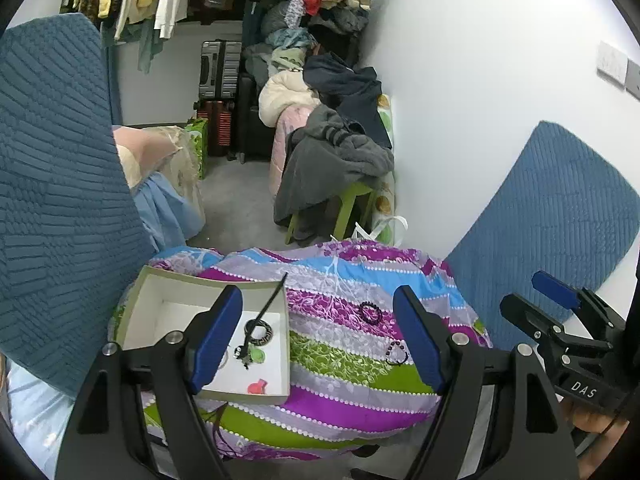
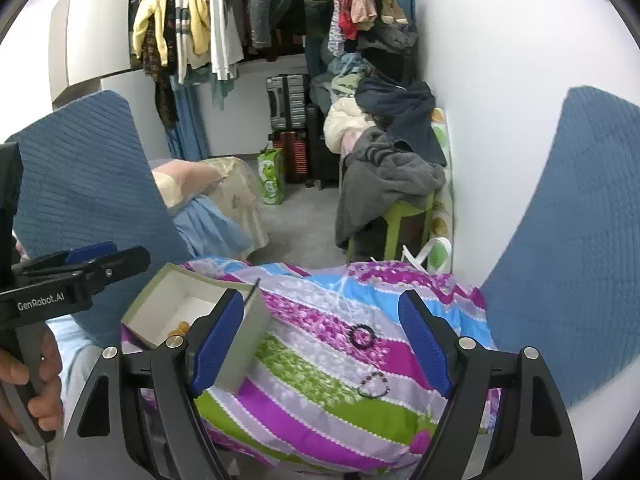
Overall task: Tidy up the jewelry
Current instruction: 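Withdraw both tools from the box toward the cloth, then grasp the black coiled hair tie with the left tool while the right tool grasps the brown beaded bracelet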
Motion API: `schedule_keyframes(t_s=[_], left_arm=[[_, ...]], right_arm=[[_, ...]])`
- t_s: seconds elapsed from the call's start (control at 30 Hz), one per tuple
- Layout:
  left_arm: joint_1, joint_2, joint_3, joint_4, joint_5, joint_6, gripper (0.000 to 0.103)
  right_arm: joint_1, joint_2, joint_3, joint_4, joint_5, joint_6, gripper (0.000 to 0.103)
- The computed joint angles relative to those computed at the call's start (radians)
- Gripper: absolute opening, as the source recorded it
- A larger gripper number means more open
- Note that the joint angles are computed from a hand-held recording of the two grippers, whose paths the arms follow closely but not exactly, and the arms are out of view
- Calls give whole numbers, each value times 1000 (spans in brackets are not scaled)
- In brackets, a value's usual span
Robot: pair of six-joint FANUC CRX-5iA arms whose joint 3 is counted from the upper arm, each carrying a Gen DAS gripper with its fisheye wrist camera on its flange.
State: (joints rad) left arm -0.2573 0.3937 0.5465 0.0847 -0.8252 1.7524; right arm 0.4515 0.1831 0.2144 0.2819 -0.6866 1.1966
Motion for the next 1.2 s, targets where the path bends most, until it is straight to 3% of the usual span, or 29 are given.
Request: schedule_keyframes(t_s=[0.4,0.6,0.73,0.83,0.97,1.13,1.2], left_arm=[[-37,41,-63,32,92,-6,78],[-46,96,-65,80,98,-25,78],[-54,140,-53,118,105,-52,78],[-52,194,-24,189,90,-99,77],[-52,282,55,232,42,-122,68],[-61,420,226,250,-49,-130,62],[-62,479,304,256,-82,-123,58]], right_arm=[[-54,-27,-180,1,141,-18,79],[-79,-7,-221,-29,180,-2,78],[-97,17,-243,-37,211,5,72],[-115,56,-219,-94,200,50,60],[-149,131,-132,-219,134,140,44],[-178,223,-23,-292,57,210,34],[-201,276,58,-376,-14,279,28]])
